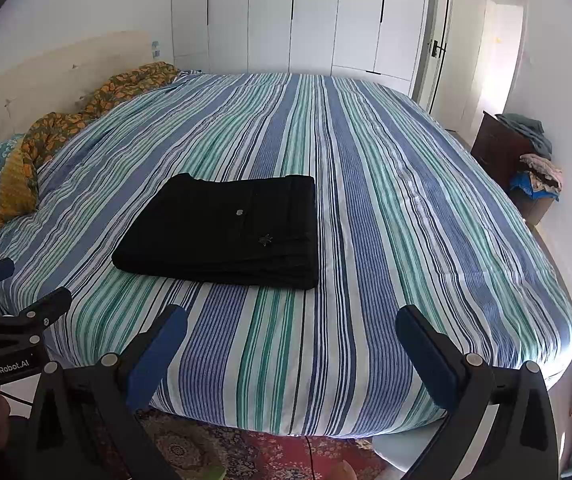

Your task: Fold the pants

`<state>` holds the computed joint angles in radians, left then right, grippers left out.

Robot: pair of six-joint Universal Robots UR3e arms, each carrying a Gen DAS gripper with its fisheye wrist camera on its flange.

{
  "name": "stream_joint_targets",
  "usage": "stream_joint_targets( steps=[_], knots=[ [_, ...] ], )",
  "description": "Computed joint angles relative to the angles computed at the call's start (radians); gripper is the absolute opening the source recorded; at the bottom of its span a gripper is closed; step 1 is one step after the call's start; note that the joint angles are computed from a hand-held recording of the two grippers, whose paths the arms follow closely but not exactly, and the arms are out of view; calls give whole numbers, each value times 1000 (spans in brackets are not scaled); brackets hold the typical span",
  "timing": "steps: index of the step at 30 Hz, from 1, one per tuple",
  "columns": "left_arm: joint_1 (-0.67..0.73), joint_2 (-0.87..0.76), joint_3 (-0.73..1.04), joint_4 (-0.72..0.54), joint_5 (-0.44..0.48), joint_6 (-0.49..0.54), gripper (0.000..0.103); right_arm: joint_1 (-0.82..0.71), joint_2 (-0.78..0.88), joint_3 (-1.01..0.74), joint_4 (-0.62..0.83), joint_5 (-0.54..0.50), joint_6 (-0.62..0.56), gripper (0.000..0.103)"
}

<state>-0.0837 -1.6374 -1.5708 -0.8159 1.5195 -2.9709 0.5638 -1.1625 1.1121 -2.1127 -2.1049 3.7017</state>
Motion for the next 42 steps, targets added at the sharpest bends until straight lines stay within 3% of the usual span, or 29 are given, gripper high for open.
stream_joint_targets(
  steps=[42],
  knots=[
    [5,-9,4,-36,-25,15,102,12,15,-29,38,3,7,103]
  ],
)
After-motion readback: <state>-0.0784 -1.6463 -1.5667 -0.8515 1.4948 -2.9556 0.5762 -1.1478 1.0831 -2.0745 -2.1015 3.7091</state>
